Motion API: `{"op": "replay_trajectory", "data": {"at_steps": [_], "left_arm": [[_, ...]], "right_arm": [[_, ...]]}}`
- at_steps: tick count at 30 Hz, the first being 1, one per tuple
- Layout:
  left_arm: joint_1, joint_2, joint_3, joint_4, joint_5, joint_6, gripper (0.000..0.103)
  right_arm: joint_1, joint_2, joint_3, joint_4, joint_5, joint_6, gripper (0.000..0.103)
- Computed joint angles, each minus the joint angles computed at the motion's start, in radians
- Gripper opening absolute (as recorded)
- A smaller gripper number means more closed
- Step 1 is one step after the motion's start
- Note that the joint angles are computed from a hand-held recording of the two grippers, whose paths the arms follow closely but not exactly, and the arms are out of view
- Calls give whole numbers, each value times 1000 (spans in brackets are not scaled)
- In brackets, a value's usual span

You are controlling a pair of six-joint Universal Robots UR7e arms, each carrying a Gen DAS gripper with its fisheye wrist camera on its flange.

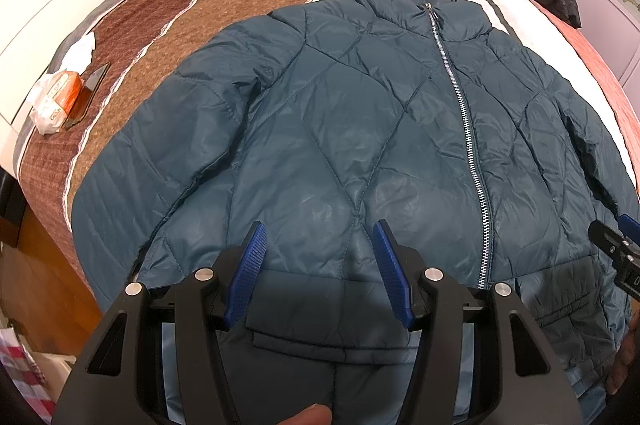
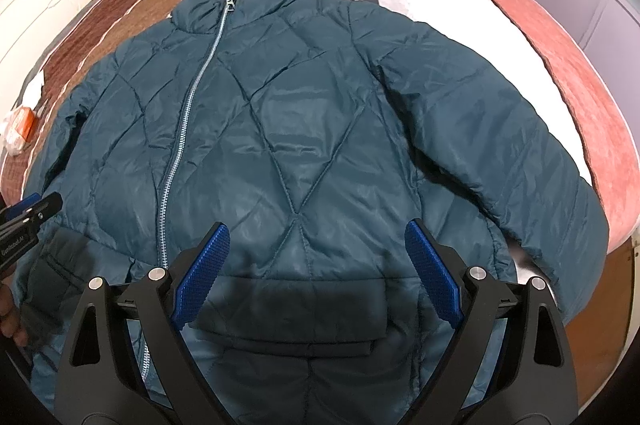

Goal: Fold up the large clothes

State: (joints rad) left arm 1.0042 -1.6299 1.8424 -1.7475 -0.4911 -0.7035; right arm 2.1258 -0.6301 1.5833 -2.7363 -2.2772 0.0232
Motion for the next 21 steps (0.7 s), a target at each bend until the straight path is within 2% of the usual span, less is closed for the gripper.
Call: {"op": "replay_trajectory", "data": {"at_steps": [6, 21], "left_arm": [[1, 0, -1, 1, -4, -2, 55], [17, 25, -17, -12, -38, 38, 55]], "right_arm": [[-15, -35, 25, -27, -34, 46, 89], [-121, -267, 209, 23, -124, 345, 89]]}}
